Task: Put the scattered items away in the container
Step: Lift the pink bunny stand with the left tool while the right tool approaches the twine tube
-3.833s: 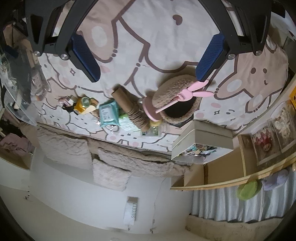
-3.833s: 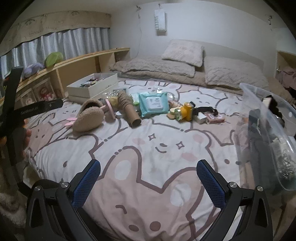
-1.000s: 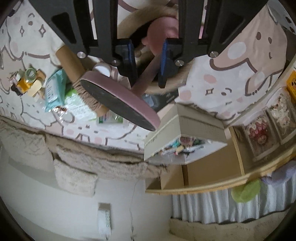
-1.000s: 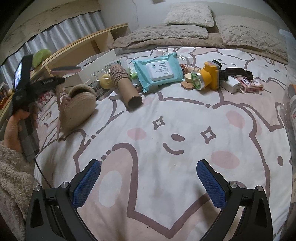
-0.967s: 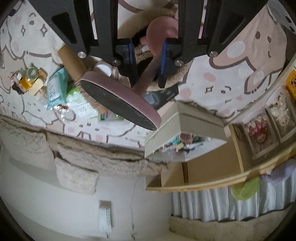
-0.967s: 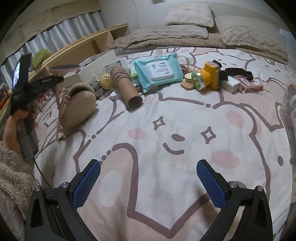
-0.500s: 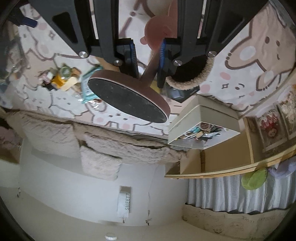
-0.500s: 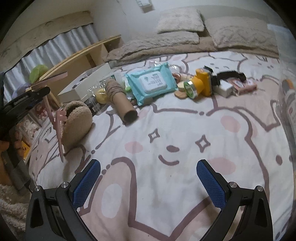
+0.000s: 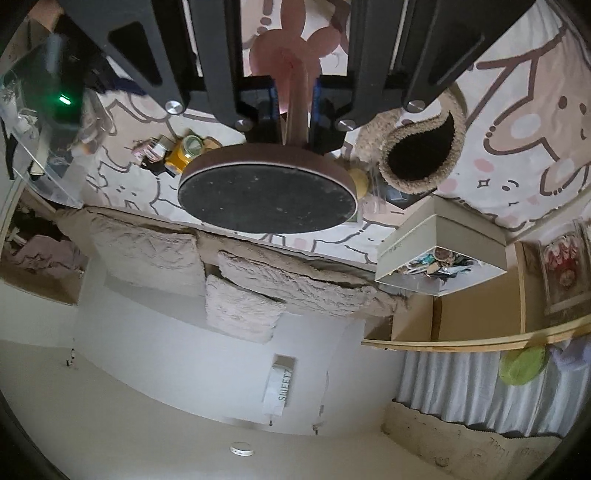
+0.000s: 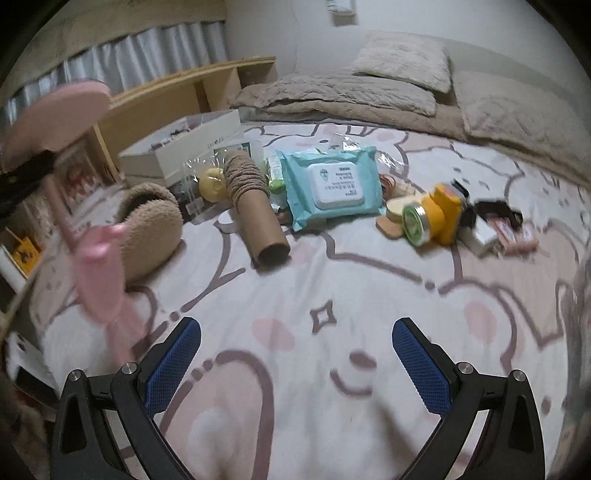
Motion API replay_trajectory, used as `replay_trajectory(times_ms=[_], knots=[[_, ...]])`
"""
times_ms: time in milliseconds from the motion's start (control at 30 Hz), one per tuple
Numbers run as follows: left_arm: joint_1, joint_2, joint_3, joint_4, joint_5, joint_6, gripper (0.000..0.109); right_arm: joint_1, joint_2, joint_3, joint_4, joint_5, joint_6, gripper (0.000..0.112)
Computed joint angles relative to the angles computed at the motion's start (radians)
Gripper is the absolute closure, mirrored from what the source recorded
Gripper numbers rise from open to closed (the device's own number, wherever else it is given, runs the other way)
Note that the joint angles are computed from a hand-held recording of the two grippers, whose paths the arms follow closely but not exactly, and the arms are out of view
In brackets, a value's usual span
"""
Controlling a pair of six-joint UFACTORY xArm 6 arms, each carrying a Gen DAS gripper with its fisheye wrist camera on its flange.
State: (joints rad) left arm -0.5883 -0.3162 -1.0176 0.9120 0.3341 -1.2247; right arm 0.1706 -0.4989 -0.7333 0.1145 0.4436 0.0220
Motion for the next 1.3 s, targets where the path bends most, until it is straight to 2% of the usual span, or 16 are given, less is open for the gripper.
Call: replay_trajectory(times_ms=[100,267,333,367,433,533,633,667,767,867,933,1100,1300], knots=[[0.008,-0.03,0.044,-0.054,-0.046,0.019,0.095,0.009,0.099,-0.076,-0.135,-0.004,0.085,0.009],[0.015,-0.057,0.092,-0.118,-0.076,0.034,0.095,0.041,0.254,-0.213,-0.171,0.008,0.073,0.009],[0.019,-0.059,0.094,-0.097,-0.077,0.014,0.095,0.055,0.306,-0.261,-0.224,0.008,0.103,0.01],[0.022,-0.059,0.094,-0.09,-0.078,0.006,0.095,0.06,0.333,-0.286,-0.243,0.01,0.112,0.021],[0.03,-0.054,0.095,-0.095,-0.089,0.007,0.095,0.067,0.394,-0.342,-0.266,0.022,0.116,0.033],[0.038,-0.049,0.094,-0.068,-0.085,-0.009,0.095,0.073,0.464,-0.401,-0.278,0.044,0.12,0.037],[0.05,-0.054,0.098,-0.034,-0.086,-0.038,0.095,0.083,0.508,-0.433,-0.297,0.052,0.119,0.047],[0.053,-0.056,0.099,-0.019,-0.085,-0.052,0.095,0.085,0.512,-0.432,-0.324,0.041,0.131,0.066],[0.06,-0.06,0.1,0.02,-0.08,-0.088,0.095,0.086,0.493,-0.397,-0.409,-0.003,0.157,0.068],[0.067,-0.058,0.1,0.036,-0.077,-0.108,0.095,0.077,0.435,-0.335,-0.367,-0.019,0.094,0.072],[0.071,-0.056,0.101,0.031,-0.08,-0.102,0.095,0.071,0.376,-0.284,-0.283,-0.02,0.007,0.072],[0.072,-0.052,0.104,0.015,-0.074,-0.089,0.095,0.04,0.218,-0.177,-0.161,0.069,-0.152,0.072],[0.065,-0.021,0.099,-0.098,-0.05,0.027,0.095,0.005,0.037,-0.069,-0.112,0.193,-0.206,0.072]])
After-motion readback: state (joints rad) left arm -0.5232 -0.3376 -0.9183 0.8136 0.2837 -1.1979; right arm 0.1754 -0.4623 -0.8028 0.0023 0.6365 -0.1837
